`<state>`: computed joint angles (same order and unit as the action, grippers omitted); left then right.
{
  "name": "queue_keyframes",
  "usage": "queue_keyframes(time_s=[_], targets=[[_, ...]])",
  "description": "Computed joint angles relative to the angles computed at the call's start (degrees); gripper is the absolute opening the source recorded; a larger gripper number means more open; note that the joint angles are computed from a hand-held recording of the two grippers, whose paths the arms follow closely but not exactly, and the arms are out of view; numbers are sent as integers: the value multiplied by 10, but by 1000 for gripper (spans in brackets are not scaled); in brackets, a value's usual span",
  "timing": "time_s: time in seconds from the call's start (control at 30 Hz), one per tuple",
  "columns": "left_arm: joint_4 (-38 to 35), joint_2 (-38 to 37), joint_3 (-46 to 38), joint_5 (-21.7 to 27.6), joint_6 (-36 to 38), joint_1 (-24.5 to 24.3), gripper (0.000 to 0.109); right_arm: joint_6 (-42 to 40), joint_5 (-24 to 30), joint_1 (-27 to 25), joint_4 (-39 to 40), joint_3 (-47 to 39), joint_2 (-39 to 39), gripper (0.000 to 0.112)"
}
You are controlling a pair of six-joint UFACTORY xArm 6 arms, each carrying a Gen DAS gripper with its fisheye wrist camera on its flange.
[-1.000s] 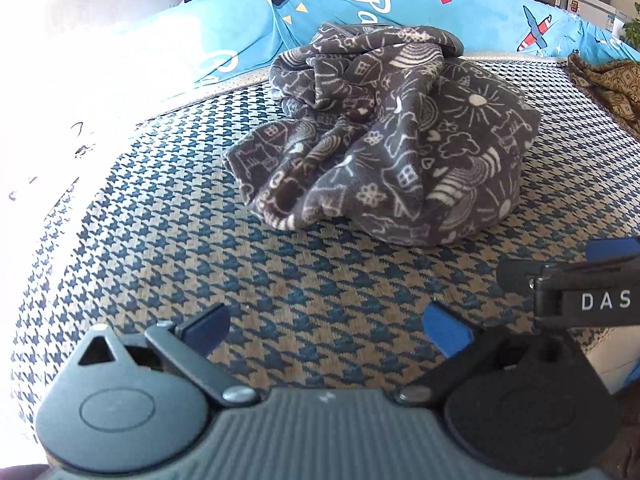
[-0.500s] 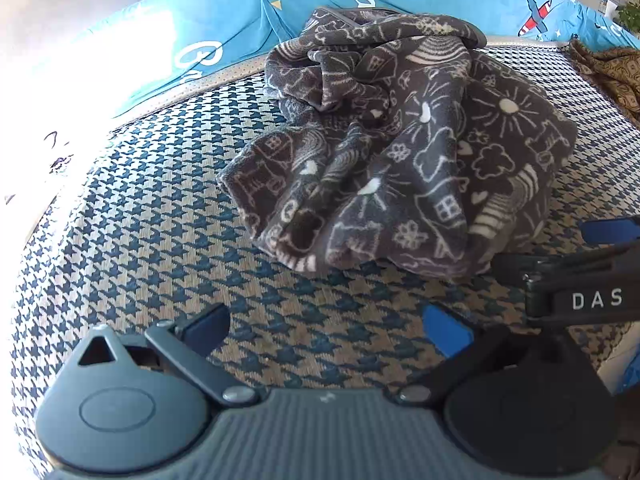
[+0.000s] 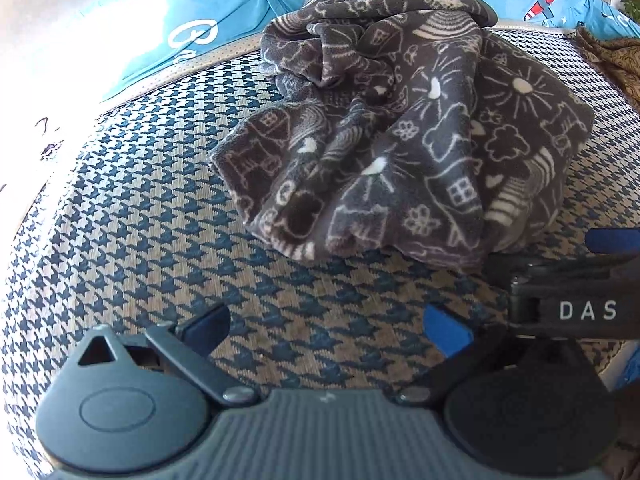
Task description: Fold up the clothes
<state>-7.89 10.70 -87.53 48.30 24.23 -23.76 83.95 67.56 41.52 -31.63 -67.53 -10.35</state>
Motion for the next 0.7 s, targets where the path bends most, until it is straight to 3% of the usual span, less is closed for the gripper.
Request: queue_keyframes(time_s=[0.7], targets=[[7,36,-36,-1,-20,-13,103,-1,-1,-4,-1,0,6,103]])
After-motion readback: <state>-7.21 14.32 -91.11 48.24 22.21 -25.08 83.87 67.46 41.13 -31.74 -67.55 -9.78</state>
